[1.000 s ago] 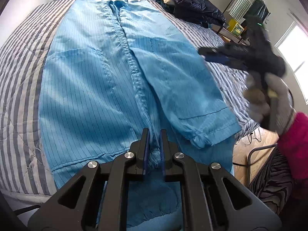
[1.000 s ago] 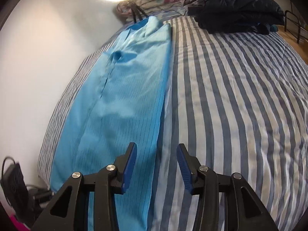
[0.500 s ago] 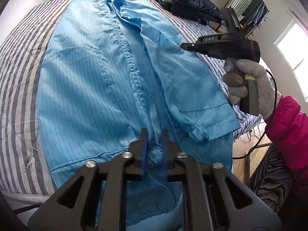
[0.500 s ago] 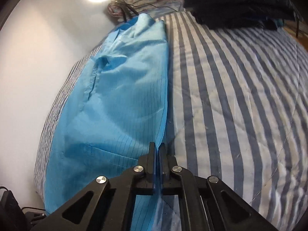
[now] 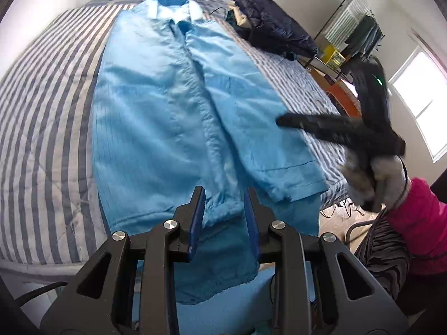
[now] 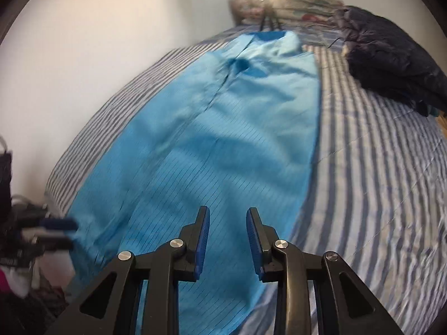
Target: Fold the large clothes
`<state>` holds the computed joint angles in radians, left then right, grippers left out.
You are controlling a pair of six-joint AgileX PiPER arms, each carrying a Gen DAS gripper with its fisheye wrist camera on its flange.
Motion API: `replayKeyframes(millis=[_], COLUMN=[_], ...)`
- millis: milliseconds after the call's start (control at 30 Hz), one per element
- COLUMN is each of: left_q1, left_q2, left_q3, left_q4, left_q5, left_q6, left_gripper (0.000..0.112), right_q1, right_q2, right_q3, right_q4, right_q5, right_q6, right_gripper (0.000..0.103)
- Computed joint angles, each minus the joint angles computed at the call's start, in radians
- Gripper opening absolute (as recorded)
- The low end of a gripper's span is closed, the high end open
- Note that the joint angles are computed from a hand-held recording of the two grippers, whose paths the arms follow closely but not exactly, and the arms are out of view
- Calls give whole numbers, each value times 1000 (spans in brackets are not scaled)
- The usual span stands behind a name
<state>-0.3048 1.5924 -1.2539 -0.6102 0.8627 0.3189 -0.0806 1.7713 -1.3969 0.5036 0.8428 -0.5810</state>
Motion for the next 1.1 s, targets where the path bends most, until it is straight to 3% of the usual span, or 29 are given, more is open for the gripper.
replayKeyframes(millis=[200, 333, 367, 400, 433, 467, 533, 567, 633, 800, 1000, 1100], left_q1=[-65, -56, -39, -16, 5, 40, 110, 144, 204, 360, 336, 310], left_q2=[37, 18, 2, -11, -23, -48, -73, -67, -47, 62, 137, 170], left_q3=[22, 15, 15, 12, 15, 26, 37, 35, 34, 53, 37, 11], left_q4=[31, 27, 9, -6, -17, -34, -40, -37, -44, -238, -302, -312], left_q5=[-19, 8, 18, 26, 30, 31, 37, 45, 58, 153, 182, 192], left_q6=[-25, -33, -25, -15, -7, 5, 6, 0, -20, 31, 75, 69], left_gripper=[27, 27, 28, 38, 44, 55, 59, 59, 59, 59, 58, 44], right_q1=[18, 22, 5, -24, -56, -104, -193, -233, -279, -346, -338, -333], right_q2=[-69, -114, -126, -141, -151, -163, -176, -167, -129, -49, 52, 72], right_q3=[181, 206, 211, 215, 215, 219, 232, 231, 213, 230, 189, 189], right_q4=[-4, -65, -62, -35, 3, 61, 165, 203, 236, 343, 400, 420], right_q5=[13, 37, 45, 64, 83, 103, 132, 147, 178, 240, 325, 340], right_q6=[-92, -84, -91, -110, -130, -156, -207, -220, -216, -235, -256, -264], right_gripper=[28, 27, 27, 27, 30, 40, 60, 61, 61, 59, 49, 41])
